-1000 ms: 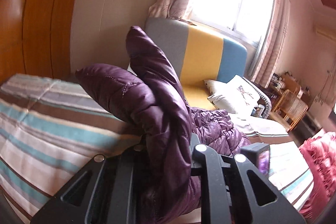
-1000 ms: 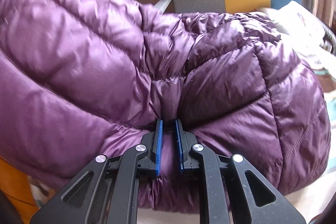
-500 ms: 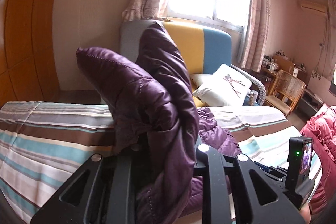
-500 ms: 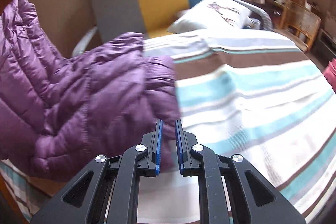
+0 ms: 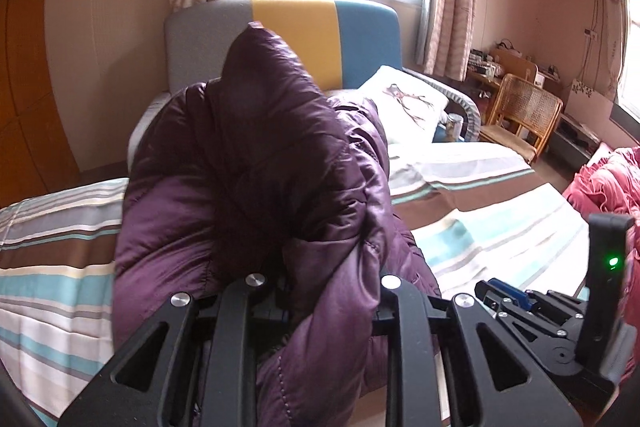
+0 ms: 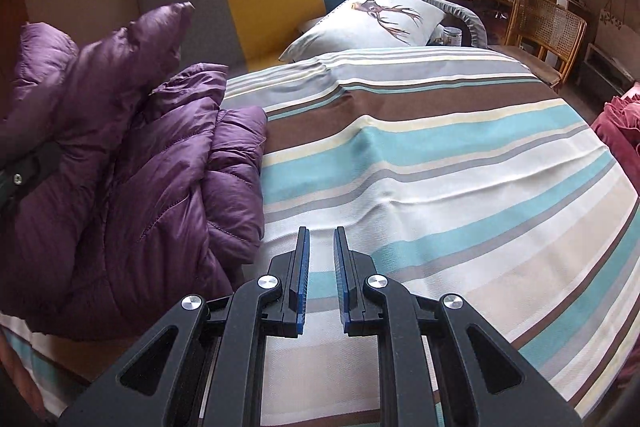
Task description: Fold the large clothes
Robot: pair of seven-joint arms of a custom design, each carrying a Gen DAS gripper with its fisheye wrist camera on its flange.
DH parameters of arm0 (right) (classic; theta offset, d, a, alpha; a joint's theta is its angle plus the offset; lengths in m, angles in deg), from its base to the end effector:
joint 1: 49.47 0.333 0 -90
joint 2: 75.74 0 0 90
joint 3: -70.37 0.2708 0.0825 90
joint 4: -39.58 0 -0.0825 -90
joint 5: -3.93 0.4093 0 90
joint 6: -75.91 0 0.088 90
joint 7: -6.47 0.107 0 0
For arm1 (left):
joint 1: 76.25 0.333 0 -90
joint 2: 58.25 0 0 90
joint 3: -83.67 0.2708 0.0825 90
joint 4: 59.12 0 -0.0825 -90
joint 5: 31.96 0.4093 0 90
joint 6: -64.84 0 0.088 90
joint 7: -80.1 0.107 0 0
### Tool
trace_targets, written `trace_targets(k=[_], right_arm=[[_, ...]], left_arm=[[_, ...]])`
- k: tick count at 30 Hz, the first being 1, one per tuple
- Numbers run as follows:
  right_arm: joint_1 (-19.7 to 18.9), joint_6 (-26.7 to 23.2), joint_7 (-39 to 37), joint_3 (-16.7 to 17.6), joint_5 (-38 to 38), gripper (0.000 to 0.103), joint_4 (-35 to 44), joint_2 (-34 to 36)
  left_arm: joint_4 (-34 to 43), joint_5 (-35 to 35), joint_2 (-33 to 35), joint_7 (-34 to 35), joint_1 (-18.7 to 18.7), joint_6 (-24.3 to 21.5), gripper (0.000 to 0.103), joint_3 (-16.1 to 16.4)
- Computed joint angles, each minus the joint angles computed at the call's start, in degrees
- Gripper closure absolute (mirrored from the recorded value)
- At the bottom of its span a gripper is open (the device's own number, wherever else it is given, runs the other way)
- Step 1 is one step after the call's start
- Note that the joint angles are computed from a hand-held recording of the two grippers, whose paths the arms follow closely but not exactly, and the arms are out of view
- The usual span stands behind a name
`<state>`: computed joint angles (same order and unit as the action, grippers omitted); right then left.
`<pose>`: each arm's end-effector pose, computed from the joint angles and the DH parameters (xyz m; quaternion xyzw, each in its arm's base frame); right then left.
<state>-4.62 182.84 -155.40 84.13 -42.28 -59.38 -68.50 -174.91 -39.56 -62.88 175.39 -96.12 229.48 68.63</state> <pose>0.3787 0.5039 0.4736 -0.4236 0.8301 -0.2787 0.2320 0.5028 -0.3465 0.5438 -0.4163 0.7903 -0.4050 0.1953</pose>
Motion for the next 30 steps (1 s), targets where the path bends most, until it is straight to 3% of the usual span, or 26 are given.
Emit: trace_targets(k=[2,7,9,11,13,20,22,24,26,28,29,30], right_arm=[[0.0,0.2,0.8,0.1,0.0,0.09,-1.0,-0.8],[-0.7,1.2,3.2,0.6,0.5,0.09,-3.9,-3.0],[-1.1,1.4,3.4,0.9,0.6,0.09,-4.6,-3.5],[-1.3,1.4,3.7,1.2,0.5,0.09,-4.8,-3.9],[-1.4,1.3,4.1,1.4,0.0,0.09,-4.9,-4.2],[-1.7,2.4,5.4,2.1,-3.1,0.09,-4.7,-5.4],[-1.8,3.1,5.4,2.3,-4.2,0.09,-4.2,-5.6],[-1.6,3.1,4.4,2.5,-5.7,0.09,-2.7,-5.0],[-1.5,4.0,3.0,2.4,-6.6,0.09,-1.0,-4.1],[-1.4,5.4,2.1,2.0,-7.3,0.088,0.8,-3.0],[-1.3,6.3,1.8,1.8,-7.6,0.067,1.8,-2.4],[-1.0,6.4,1.6,1.6,-8.4,0.04,3.1,-1.6]], left_arm=[[0.6,1.7,1.4,-1.0,-0.1,0.4,0.081,-0.5],[1.4,1.3,4.1,4.8,-1.0,-0.5,0.069,-1.2],[0.6,-9.8,3.2,15.1,-1.6,-0.5,0.054,-1.3],[0.1,-25.3,1.3,27.6,-2.6,-2.7,0.029,-0.3],[-1.7,-35.5,-2.1,35.5,-3.8,-4.6,0.014,1.0],[-9.6,-53.4,-15.0,45.8,-7.5,-8.1,0.006,7.6],[-11.4,-55.6,-17.1,45.6,-7.2,-5.7,0.005,9.0],[-12.3,-53.6,-17.2,40.9,-4.7,-0.3,0.005,9.1],[-11.7,-44.8,-14.6,28.8,0.9,3.5,0.005,7.1],[-9.9,-35.0,-11.0,16.8,6.9,3.0,0.006,5.6],[-8.4,-29.6,-8.6,10.5,9.7,1.2,0.007,5.0],[-6.4,-27.7,-6.2,8.3,10.6,-1.9,0.008,5.8]])
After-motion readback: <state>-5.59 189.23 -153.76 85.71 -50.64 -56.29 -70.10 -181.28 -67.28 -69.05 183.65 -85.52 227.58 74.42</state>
